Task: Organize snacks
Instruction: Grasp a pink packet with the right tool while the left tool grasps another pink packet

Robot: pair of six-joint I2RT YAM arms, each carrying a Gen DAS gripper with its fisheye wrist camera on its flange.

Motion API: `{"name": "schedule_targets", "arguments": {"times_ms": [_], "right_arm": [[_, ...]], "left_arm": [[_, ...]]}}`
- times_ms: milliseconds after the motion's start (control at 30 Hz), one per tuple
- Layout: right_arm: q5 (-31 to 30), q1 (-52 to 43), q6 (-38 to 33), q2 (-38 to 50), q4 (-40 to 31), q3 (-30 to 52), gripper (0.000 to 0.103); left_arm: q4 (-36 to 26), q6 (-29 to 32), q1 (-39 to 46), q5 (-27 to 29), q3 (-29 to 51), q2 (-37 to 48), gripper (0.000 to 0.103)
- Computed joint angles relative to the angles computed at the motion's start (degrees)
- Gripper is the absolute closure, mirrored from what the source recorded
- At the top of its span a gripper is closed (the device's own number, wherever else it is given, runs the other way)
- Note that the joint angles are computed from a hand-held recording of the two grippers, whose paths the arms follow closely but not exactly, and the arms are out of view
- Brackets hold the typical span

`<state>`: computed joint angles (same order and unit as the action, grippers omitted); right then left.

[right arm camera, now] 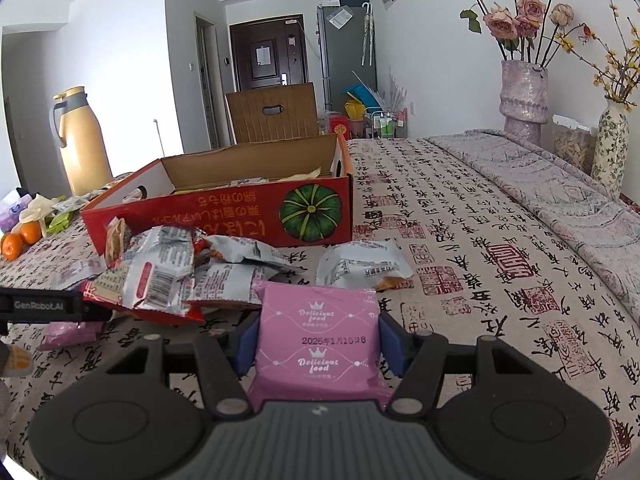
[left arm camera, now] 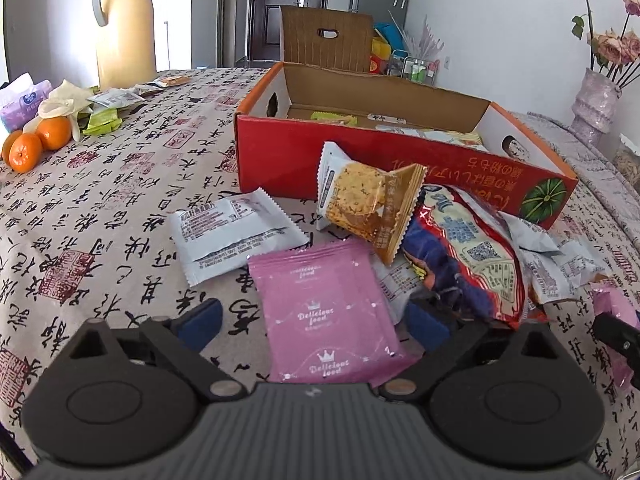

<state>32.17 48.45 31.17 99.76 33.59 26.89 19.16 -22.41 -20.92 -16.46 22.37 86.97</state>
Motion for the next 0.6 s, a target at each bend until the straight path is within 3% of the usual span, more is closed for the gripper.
{"name": "schedule_targets", "arguments": {"times_ms": [100, 300, 600], "right_arm": [[-0.58, -0.16, -0.21, 0.39, 0.58, -0.02, 0.043], [-0.99, -0.04, -0.51, 0.44, 1.04, -0.13, 0.043], [-0.89, 0.42, -0.79, -0.15, 1.41, -0.58, 0.043]], "left_arm": [[0.5, 0.36, -0.09, 0.3, -0.32, 0.01, 0.014], [2.77, 1.82, -0.38, 1.66, -2.03, -0.99, 0.038], [3.3, 2.38, 1.23, 3.32, -4.5, -3.82, 0.04]]}}
